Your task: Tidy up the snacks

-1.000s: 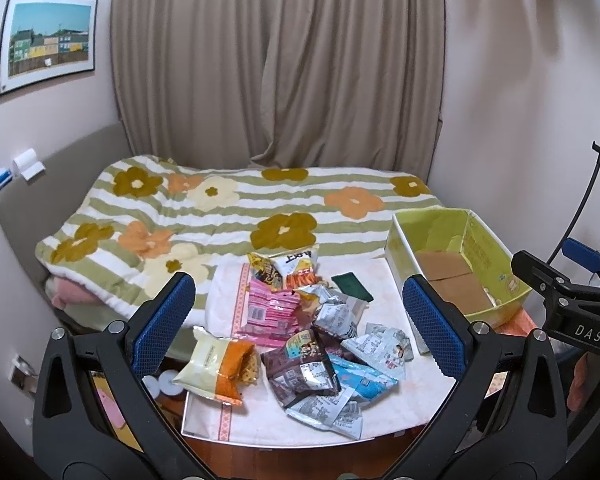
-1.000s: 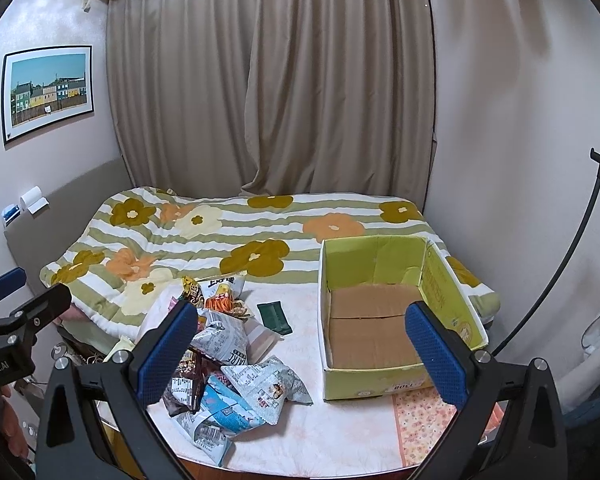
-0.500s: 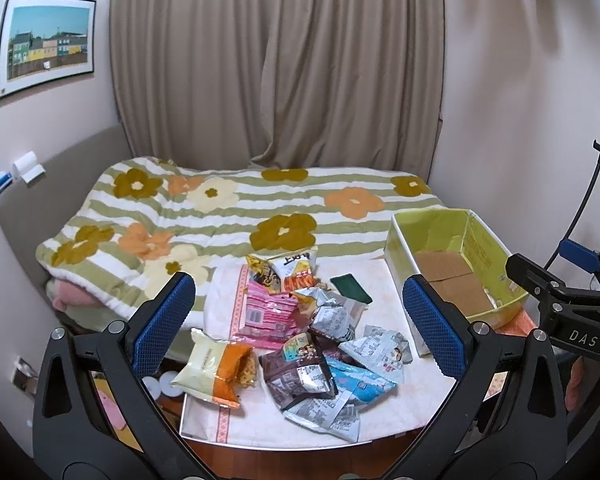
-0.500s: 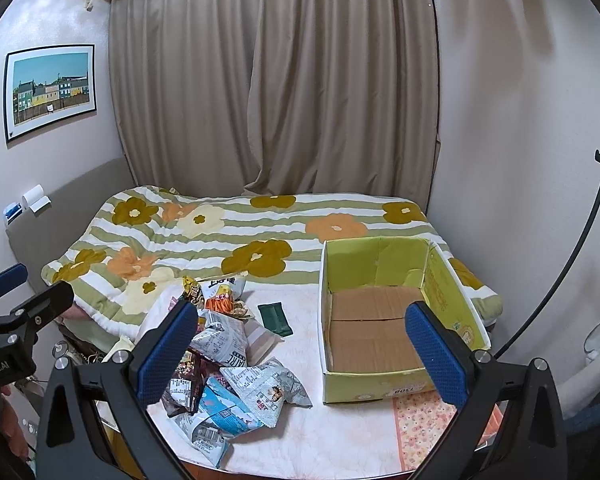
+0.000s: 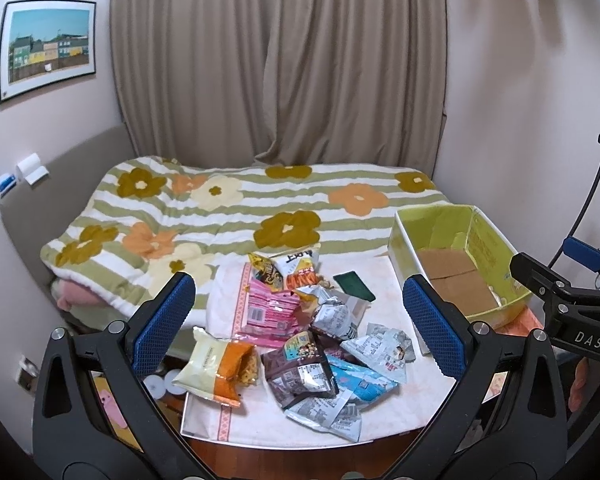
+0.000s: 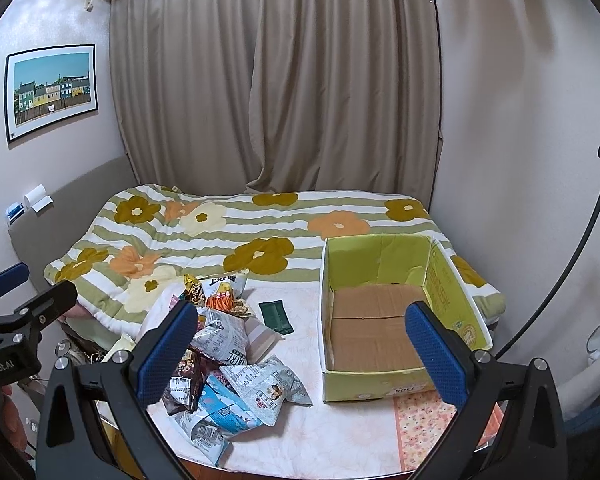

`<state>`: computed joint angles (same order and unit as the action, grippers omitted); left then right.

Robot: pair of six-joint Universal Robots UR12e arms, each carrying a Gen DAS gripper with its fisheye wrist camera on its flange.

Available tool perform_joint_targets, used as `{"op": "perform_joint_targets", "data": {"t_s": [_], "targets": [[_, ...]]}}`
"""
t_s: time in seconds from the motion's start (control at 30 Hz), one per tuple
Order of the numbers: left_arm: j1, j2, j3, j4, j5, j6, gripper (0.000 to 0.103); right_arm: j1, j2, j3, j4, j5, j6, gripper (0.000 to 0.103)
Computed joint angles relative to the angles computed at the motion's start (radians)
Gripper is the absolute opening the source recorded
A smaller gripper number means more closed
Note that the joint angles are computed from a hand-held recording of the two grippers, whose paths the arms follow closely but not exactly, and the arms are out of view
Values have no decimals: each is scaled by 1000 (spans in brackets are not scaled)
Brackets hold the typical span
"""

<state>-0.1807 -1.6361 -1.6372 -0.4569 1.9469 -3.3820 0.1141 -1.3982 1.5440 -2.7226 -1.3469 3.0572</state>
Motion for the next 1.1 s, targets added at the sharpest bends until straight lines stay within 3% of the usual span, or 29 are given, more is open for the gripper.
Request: {"op": "perform_joint_targets", "data": {"t_s": [0.6, 0.77, 0.93, 1.1], "targets": [[-3, -4, 17, -46, -13, -54, 103, -13, 0, -1, 23, 41, -12, 102], [5, 2, 27, -125, -17, -107, 103, -19, 6, -21, 92, 83, -22, 102], [26, 1, 12, -206, -75, -153, 103, -26, 25, -21, 159, 136, -24, 103], [74, -23, 0, -266, -218, -170, 103, -19, 59, -31, 252, 151, 26, 102]]}}
